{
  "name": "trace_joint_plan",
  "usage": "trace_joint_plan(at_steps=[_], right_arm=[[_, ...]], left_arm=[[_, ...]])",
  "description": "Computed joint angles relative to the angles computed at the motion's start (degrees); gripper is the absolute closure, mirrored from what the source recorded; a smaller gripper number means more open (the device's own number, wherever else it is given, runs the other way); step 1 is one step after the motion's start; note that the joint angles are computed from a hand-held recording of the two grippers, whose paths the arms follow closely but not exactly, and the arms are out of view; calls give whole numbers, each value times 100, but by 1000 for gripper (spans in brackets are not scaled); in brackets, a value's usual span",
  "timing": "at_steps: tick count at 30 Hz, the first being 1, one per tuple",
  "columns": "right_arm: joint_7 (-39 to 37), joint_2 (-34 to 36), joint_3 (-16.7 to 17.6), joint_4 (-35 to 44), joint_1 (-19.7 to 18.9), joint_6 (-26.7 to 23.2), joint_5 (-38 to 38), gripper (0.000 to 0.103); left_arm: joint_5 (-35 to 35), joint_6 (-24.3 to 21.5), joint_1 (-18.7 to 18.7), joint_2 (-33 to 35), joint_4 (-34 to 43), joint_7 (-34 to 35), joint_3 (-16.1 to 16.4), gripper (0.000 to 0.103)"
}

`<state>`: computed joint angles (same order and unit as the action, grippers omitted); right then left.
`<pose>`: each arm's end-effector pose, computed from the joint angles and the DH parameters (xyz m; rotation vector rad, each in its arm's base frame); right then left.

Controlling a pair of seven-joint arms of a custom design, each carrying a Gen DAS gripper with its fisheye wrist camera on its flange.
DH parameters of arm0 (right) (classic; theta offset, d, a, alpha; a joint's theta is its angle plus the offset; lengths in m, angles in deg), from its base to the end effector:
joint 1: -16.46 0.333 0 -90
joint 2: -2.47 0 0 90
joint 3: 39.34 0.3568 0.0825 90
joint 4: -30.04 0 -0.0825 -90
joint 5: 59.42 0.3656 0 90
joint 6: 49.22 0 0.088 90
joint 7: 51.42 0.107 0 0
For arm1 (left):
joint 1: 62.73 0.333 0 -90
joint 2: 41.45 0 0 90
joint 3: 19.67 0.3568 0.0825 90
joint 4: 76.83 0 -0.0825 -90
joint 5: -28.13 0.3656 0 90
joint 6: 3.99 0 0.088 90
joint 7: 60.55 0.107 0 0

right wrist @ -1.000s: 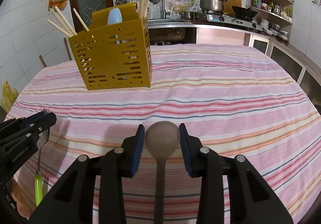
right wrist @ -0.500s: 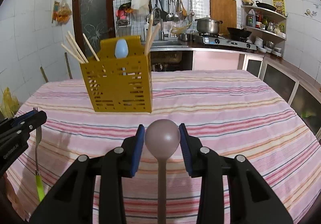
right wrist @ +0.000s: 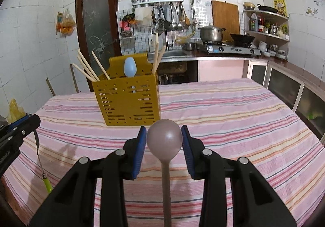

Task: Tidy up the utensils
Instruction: 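Lift the fork and wooden spoon upright and carry them over the yellow holder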

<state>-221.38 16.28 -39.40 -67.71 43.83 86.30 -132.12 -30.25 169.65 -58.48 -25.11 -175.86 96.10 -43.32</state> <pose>0.5941 0.2938 0.5481 -1.1639 1.9211 -1.0915 0.6564 -0.1243 0.5625 -1.2110 1.9501 -1.2292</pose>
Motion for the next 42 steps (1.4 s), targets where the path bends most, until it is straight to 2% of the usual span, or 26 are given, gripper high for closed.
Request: trace_joint_plan(at_steps=[3,6,17,23,29,35,42], right_arm=[[132,-29,-1,-32,24,-28,-106,68],[217,-47,13,-64,41,-62,-217,68],[420,-136,109,-102,120,-344,-592,68],[361,-169,157,-51,127,-449,-688,68],[222,-177,144,64,61,-419,-693,68],[-47,-82,82,307,-28,-294,-580,68],[-375,81,-80,834,-90,-41,-507,68]], left_arm=[[-440,44,159,-72,-53,477,-193,82],[-866,32,147,-137,-74,895,-175,82],[-1850,-147,-257,-326,-70,1665,358,82],[-2028,-165,-478,-315,18,1798,552,83],[-1464,-203,-573,-105,281,1190,602,83],[-880,-249,-471,147,670,691,432,83],[74,-545,-362,502,1432,-321,270,83]])
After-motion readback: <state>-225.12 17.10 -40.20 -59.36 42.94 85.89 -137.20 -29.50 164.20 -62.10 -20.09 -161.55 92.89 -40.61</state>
